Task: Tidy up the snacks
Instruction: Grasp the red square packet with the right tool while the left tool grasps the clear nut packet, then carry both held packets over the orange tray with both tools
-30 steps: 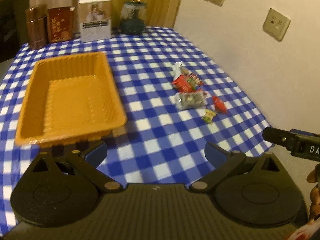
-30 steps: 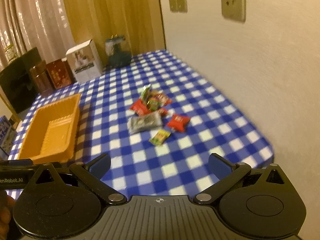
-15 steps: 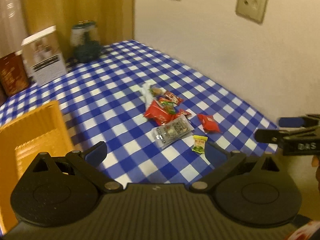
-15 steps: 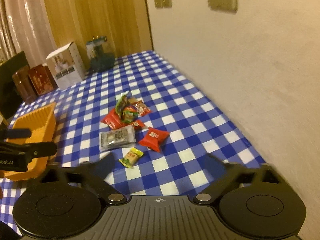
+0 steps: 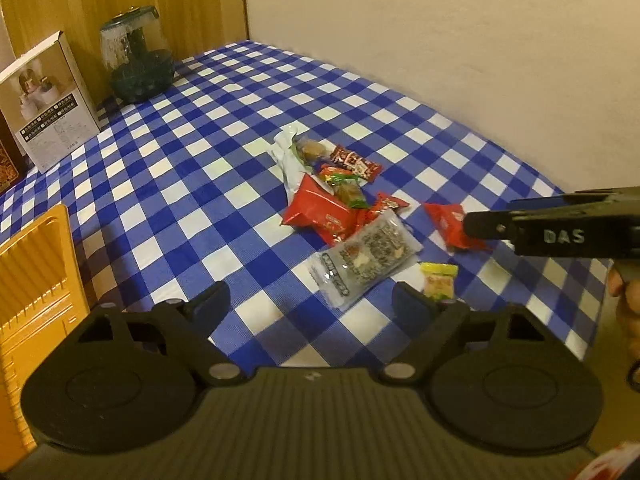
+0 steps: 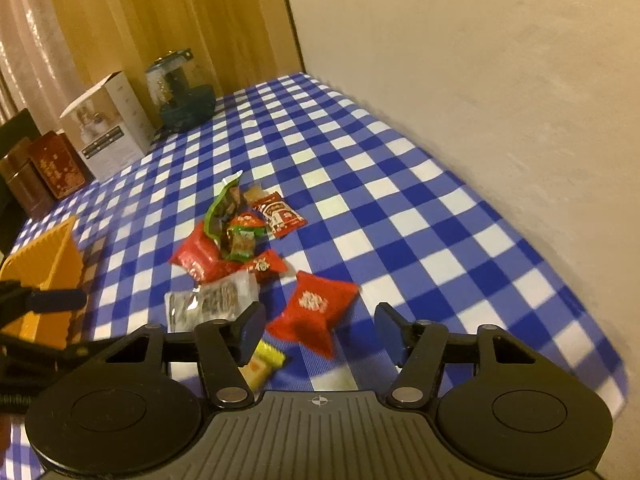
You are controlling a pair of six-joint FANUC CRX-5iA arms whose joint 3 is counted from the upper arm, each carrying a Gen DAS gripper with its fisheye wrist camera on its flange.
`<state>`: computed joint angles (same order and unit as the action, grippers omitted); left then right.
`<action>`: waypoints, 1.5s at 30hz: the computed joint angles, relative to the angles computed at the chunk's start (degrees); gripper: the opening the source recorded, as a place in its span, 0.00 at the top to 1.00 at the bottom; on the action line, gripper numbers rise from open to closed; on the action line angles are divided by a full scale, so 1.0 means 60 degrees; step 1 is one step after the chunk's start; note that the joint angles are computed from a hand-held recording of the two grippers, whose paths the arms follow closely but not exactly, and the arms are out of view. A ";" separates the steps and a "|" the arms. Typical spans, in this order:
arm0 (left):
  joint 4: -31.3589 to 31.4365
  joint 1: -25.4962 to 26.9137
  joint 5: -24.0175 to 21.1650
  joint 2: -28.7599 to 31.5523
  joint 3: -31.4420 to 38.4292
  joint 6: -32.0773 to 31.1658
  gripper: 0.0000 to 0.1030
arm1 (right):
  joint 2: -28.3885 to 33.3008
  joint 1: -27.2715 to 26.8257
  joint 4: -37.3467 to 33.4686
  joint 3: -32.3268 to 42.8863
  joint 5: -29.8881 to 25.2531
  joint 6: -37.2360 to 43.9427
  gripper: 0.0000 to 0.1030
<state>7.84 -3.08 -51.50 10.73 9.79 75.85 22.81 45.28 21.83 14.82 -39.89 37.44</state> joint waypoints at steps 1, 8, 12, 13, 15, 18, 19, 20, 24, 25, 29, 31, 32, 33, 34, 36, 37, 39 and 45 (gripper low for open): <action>0.0023 0.0011 0.0017 0.0045 0.0021 -0.0011 0.17 | 0.0163 -0.0026 -0.0042 0.0194 -0.0086 0.0040 0.43; 0.0056 -0.0014 -0.0049 0.0402 0.0356 -0.0301 0.17 | 0.1007 -0.0178 -0.0546 0.1352 -0.0804 0.0404 0.49; 0.0098 -0.0105 -0.0101 0.0667 0.0618 -0.0676 0.17 | 0.1147 -0.0252 -0.0987 0.1640 -0.1012 0.0934 0.66; 0.0073 -0.0141 -0.0152 0.0751 0.0718 -0.0800 0.17 | 0.1127 -0.0272 -0.1061 0.1618 -0.0989 0.1044 0.66; 0.0021 -0.0221 -0.0301 0.0954 0.0947 -0.1157 0.17 | 0.1053 -0.0290 -0.1097 0.1520 -0.0941 0.1152 0.68; 0.0066 -0.0308 -0.0435 0.1259 0.1233 -0.1693 0.17 | 0.0886 -0.0366 -0.1324 0.1384 -0.0954 0.1396 0.68; 0.0132 -0.0318 -0.0473 0.1362 0.1310 -0.1845 0.17 | 0.0820 -0.0374 -0.1327 0.1308 -0.0936 0.1382 0.68; 0.0167 -0.0327 -0.0515 0.1464 0.1393 -0.2018 0.18 | 0.0745 -0.0374 -0.1301 0.1214 -0.0915 0.1366 0.68; 0.0343 -0.0320 -0.0676 0.1798 0.1625 -0.2401 0.26 | 0.0462 -0.0345 -0.1019 0.0791 -0.0838 0.1167 0.68; 0.0503 -0.0283 -0.0741 0.1878 0.1665 -0.2525 0.27 | 0.0418 -0.0341 -0.0970 0.0719 -0.0820 0.1132 0.68; 0.0682 -0.0269 -0.1210 0.2082 0.1921 -0.2582 0.40 | 0.0324 -0.0347 -0.0978 0.0578 -0.0804 0.1033 0.68; 0.0794 -0.0209 -0.1694 0.2131 0.2063 -0.2314 0.48 | 0.0283 -0.0337 -0.1049 0.0523 -0.0795 0.0982 0.68; 0.0845 -0.0177 -0.1860 0.2116 0.2070 -0.2132 0.52 | 0.0252 -0.0334 -0.1067 0.0479 -0.0778 0.0960 0.68; 0.0885 -0.0148 -0.2016 0.2088 0.2066 -0.1957 0.56 | 0.0212 -0.0313 -0.1015 0.0397 -0.0724 0.0921 0.68; 0.0943 -0.0123 -0.2087 0.2028 0.2005 -0.1882 0.57 | 0.0183 -0.0291 -0.0977 0.0340 -0.0689 0.0913 0.68; 0.1019 -0.0121 -0.1962 0.1875 0.1795 -0.1955 0.57 | 0.0137 -0.0252 -0.0901 0.0247 -0.0632 0.0868 0.68; 0.0965 -0.0150 -0.1759 0.1785 0.1669 -0.2003 0.56 | 0.0124 -0.0232 -0.0834 0.0204 -0.0603 0.0821 0.68; 0.0641 -0.0272 -0.1446 0.1721 0.1616 -0.2105 0.55 | 0.0106 -0.0217 -0.0736 0.0133 -0.0538 0.0738 0.68; 0.0830 -0.0311 -0.1262 0.1949 0.1768 -0.2514 0.55 | 0.0128 -0.0260 -0.0811 0.0191 -0.0560 0.0806 0.68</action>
